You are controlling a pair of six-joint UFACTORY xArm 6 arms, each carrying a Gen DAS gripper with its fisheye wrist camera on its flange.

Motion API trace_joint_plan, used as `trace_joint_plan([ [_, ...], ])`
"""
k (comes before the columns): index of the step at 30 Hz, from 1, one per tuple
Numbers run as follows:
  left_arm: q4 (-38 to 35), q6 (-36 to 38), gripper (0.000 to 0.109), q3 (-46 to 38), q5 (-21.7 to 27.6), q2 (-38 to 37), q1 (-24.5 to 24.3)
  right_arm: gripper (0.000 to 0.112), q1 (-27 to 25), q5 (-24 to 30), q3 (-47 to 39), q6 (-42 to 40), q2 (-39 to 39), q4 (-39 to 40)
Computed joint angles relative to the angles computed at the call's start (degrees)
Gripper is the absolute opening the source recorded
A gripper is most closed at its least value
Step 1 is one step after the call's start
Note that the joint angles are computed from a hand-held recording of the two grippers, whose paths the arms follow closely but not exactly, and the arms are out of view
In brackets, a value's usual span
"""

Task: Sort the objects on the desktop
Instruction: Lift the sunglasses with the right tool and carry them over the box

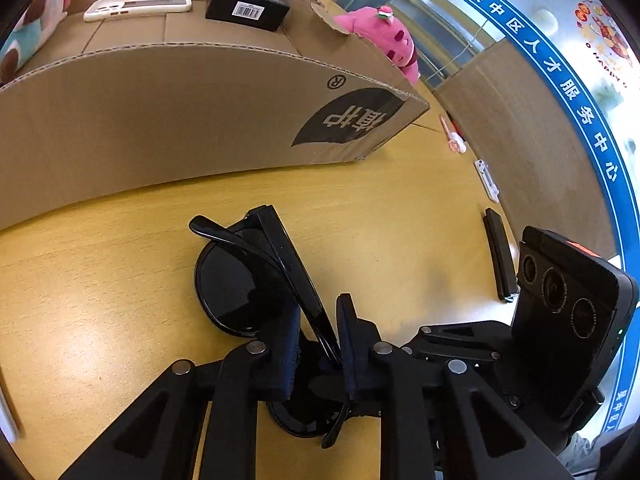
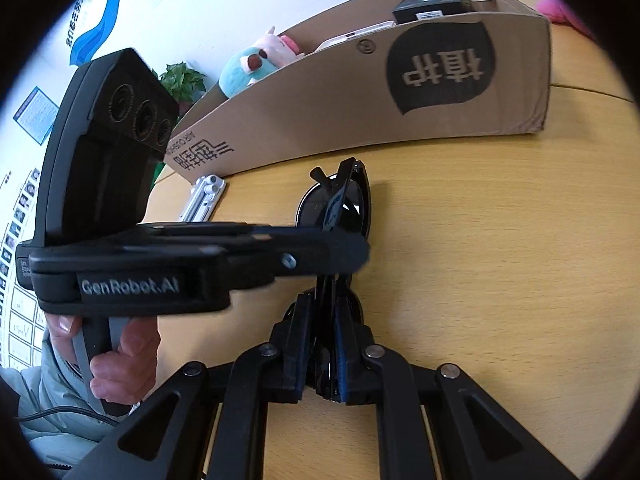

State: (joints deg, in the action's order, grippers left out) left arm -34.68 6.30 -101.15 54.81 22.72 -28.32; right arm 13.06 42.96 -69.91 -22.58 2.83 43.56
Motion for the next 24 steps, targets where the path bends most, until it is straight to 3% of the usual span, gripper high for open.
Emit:
trace_joint_plan([
  [15, -0.1, 1.4, 0.008, 1.2, -2.1, -3.8, 0.3, 0.009, 1.3, -0.8, -1.8, 0.1, -0.1, -0.4],
  [24, 0.4, 0.1, 0.008, -5.1, -0.3, -3.0, 1.8, 0.009, 2.7, -2.6, -5.3, 0.6, -0.7, -1.9],
])
